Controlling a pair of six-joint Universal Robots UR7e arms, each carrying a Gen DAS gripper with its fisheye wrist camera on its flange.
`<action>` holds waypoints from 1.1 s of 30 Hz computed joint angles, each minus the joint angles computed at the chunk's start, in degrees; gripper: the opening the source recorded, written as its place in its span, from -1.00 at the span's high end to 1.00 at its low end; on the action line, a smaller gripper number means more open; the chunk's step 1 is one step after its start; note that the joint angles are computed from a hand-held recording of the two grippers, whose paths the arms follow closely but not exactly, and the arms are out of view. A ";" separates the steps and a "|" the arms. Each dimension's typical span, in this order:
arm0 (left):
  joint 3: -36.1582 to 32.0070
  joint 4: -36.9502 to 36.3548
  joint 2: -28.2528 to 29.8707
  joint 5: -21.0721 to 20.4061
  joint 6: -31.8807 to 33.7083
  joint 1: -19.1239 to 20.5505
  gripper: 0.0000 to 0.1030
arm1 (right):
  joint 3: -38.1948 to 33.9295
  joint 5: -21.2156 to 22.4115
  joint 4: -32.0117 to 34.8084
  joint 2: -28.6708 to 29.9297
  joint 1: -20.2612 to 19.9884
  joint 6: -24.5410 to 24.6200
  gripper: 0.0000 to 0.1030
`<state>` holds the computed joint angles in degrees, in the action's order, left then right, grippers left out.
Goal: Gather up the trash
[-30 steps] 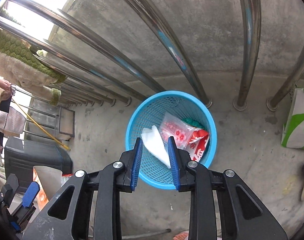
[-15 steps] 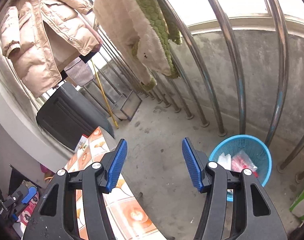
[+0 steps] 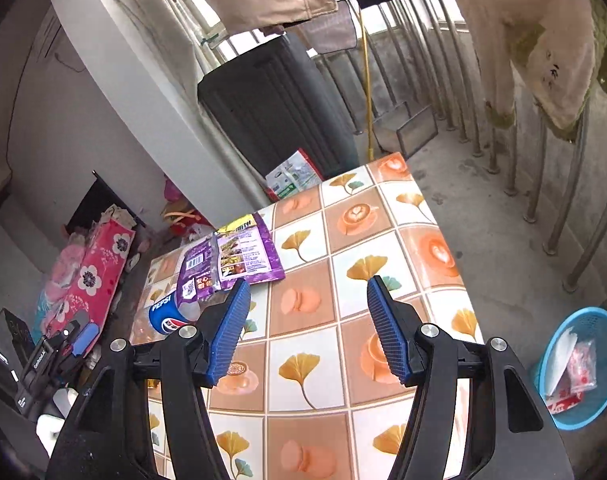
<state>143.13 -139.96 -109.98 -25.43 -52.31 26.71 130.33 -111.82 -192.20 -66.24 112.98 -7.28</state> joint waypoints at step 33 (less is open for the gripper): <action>-15.09 -16.01 13.89 -40.07 22.74 44.88 0.80 | -38.89 4.16 44.58 32.28 2.30 -2.09 0.24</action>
<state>128.04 -155.97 -96.09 -65.50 -29.58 71.59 91.43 -107.66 -147.61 -33.96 115.28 -9.38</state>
